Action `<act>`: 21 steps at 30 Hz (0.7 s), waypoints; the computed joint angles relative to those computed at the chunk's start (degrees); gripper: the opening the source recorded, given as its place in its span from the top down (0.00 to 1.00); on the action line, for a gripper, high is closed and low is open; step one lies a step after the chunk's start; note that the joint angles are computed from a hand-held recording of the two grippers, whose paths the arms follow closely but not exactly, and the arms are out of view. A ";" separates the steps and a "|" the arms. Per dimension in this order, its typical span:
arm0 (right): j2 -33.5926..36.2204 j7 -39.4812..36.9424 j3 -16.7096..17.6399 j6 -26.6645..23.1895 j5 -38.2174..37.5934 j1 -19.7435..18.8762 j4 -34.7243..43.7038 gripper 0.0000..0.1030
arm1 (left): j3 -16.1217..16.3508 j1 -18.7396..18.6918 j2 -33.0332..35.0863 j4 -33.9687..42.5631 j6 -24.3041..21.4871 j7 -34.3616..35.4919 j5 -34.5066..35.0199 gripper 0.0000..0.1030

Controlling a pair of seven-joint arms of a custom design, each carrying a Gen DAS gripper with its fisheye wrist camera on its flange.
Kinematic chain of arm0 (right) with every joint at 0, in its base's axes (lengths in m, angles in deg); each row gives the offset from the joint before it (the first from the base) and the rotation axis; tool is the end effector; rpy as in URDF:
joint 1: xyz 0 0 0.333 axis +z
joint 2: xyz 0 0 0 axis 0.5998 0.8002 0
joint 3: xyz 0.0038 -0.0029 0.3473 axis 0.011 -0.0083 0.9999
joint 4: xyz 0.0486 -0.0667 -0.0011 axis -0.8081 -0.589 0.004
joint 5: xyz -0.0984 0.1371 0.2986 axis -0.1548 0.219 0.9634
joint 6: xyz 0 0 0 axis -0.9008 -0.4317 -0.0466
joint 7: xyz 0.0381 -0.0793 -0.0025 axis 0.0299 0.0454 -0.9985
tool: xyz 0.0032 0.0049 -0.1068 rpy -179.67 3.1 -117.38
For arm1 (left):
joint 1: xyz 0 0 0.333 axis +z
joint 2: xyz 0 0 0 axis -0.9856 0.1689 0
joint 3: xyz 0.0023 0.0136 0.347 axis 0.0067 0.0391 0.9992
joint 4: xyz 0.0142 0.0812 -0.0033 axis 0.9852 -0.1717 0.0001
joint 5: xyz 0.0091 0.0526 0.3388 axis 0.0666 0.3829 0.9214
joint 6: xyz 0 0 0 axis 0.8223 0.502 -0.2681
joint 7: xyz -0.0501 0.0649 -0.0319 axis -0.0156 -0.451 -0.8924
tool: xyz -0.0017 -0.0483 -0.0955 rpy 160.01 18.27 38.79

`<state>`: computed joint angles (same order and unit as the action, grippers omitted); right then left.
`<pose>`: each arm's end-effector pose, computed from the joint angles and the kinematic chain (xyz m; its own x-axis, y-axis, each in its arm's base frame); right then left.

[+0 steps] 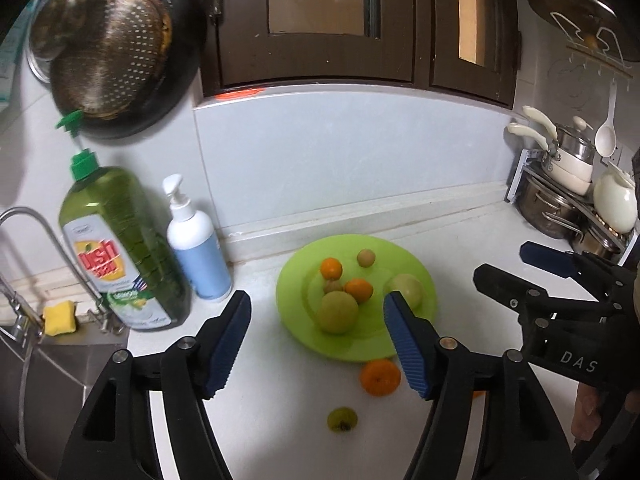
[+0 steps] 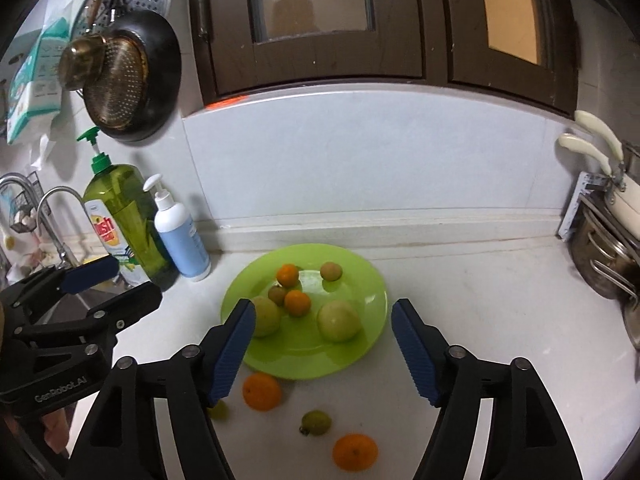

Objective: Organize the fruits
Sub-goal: 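Move both tools back toward the fruits left on the countertop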

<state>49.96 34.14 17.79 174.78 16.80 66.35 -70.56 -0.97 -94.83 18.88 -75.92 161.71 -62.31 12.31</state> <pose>0.6981 0.3957 0.4876 0.5008 -0.8627 -0.0704 -0.5497 -0.2541 -0.7957 0.6307 -0.2077 0.5029 0.1631 -0.9866 0.0080 -0.6164 -0.1082 -0.7799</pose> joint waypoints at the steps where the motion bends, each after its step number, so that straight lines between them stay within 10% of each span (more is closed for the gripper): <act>1: -2.01 0.36 -0.19 2.77 0.22 0.19 -4.23 0.27 | 0.18 -0.33 -0.45 -0.65 -0.09 -0.76 0.54 0.33; 7: -7.80 4.66 -3.78 11.00 0.12 2.45 -17.10 0.26 | 0.02 -0.96 -2.74 -4.88 -0.63 -6.54 5.15 0.31; 21: -11.97 9.73 -7.68 11.93 -3.49 5.29 -28.89 0.26 | -2.26 -0.44 -3.49 -10.88 -0.29 -11.95 9.94 0.31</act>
